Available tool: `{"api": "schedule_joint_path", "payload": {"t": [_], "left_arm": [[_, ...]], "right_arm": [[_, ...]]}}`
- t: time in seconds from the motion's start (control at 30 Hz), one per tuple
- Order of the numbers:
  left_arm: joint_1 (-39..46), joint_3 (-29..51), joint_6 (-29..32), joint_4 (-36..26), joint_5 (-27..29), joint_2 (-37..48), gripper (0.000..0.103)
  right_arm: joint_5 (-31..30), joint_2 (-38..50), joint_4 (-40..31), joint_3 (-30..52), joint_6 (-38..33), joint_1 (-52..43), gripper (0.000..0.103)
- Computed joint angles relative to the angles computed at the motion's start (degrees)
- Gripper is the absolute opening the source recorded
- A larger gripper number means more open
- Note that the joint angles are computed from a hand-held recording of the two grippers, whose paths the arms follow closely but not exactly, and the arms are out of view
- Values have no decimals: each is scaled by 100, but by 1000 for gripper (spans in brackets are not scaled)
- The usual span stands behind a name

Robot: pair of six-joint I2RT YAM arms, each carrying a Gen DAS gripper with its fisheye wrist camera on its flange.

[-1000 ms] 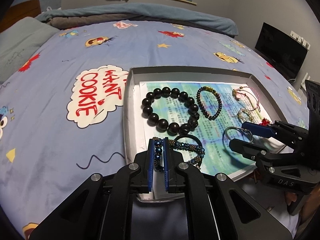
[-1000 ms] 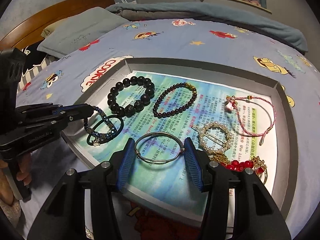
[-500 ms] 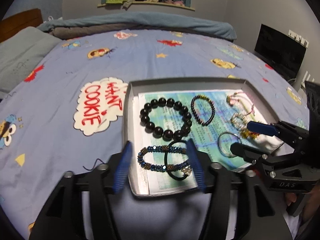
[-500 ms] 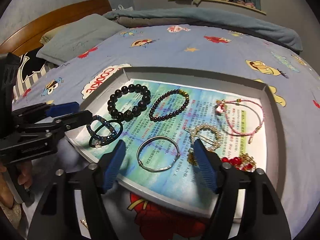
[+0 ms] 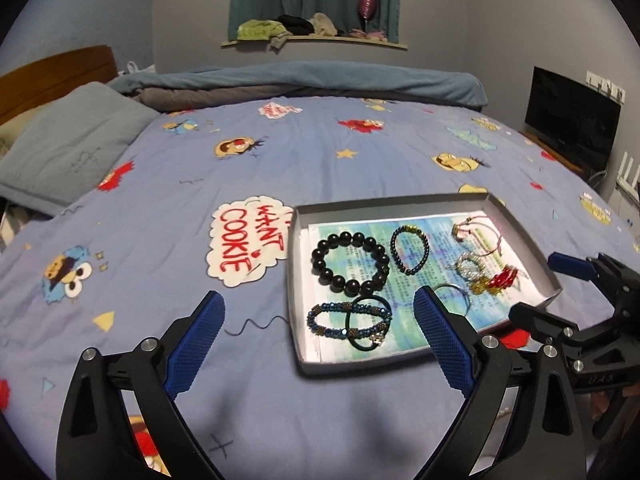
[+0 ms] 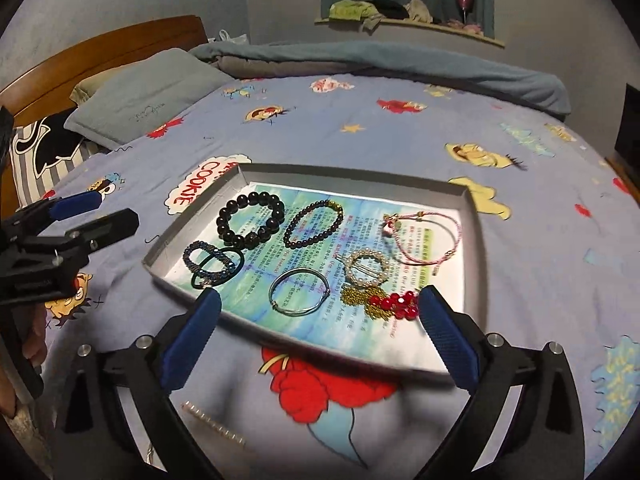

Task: Organize jewelry
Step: 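Withdraw both open tools from the box toward the pearl clip and last bangle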

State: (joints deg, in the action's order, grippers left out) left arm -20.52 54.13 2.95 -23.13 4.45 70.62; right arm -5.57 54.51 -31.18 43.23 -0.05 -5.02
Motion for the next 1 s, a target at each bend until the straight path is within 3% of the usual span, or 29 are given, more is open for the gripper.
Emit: {"api": "schedule_joint_path", "payload": {"t": [0.7,1.0], "left_arm": [[294,-127,54,-1944,-41,-2280,97],[371,-793,-31,-2182,66,-2955,97]], "right_arm": [[744,-2181,-2257,452,472,388,97],[1762,-2929,-2799,12,1134,1692,97]]}}
